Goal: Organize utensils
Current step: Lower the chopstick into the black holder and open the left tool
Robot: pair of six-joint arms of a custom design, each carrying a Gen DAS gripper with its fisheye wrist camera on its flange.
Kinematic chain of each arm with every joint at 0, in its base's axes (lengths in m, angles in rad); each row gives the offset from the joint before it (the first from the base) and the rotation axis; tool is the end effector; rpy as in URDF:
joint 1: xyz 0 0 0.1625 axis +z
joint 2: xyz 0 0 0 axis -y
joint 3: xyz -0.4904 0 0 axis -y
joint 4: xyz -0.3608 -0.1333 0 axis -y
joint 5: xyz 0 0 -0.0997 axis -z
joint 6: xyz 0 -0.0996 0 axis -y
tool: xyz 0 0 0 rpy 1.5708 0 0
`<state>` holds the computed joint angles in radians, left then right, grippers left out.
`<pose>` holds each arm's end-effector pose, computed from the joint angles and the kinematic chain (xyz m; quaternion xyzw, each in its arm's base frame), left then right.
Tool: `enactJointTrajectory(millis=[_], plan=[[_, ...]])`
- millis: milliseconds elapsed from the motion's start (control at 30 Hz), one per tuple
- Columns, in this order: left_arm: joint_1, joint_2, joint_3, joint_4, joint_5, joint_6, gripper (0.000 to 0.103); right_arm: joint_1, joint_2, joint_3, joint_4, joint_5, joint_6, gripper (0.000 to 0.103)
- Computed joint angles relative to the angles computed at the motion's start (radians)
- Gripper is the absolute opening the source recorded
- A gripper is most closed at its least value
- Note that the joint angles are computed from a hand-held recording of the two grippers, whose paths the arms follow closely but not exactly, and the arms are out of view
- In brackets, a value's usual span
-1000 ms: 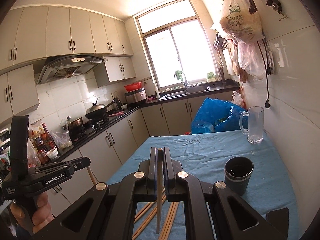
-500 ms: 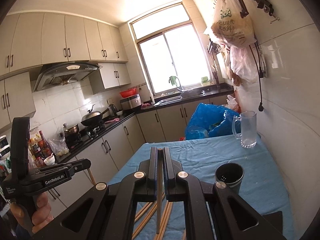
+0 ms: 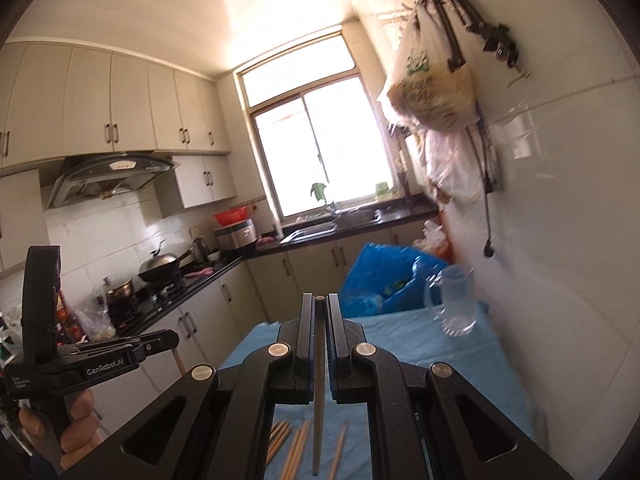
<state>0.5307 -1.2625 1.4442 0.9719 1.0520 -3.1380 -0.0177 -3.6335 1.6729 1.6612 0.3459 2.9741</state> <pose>-0.2935 -0.3841 0.4451 0.4253 0.8462 -0.2982 0.1188 0.5036 -0.2360 0.1793 0.0338 -0.6700 0.6832 0.2886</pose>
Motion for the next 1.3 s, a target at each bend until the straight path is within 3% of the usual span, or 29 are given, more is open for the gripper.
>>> enactJointTrajectory(millis=[333, 533, 733, 1100, 1300], plan=[[-0.028, 0.157, -0.157, -0.027, 0.069, 0.013, 0.007, -0.030, 0.069, -0.077, -0.230, 0.095, 0.200, 0.005], [-0.033, 0.243, -0.237, -0.051, 0.104, 0.007, 0.007, -0.075, 0.105, -0.061, -0.287, 0.094, 0.213, 0.005], [-0.006, 0.330, -0.258, -0.082, 0.132, -0.013, 0.007, -0.120, 0.111, 0.013, -0.276, 0.059, 0.152, 0.005], [0.051, 0.420, -0.222, -0.081, 0.141, -0.031, 0.007, -0.205, 0.111, 0.202, -0.090, 0.002, -0.150, 0.005], [0.055, 0.433, -0.217, -0.069, 0.138, -0.031, 0.007, -0.226, 0.119, 0.251, -0.020, -0.007, -0.249, 0.006]])
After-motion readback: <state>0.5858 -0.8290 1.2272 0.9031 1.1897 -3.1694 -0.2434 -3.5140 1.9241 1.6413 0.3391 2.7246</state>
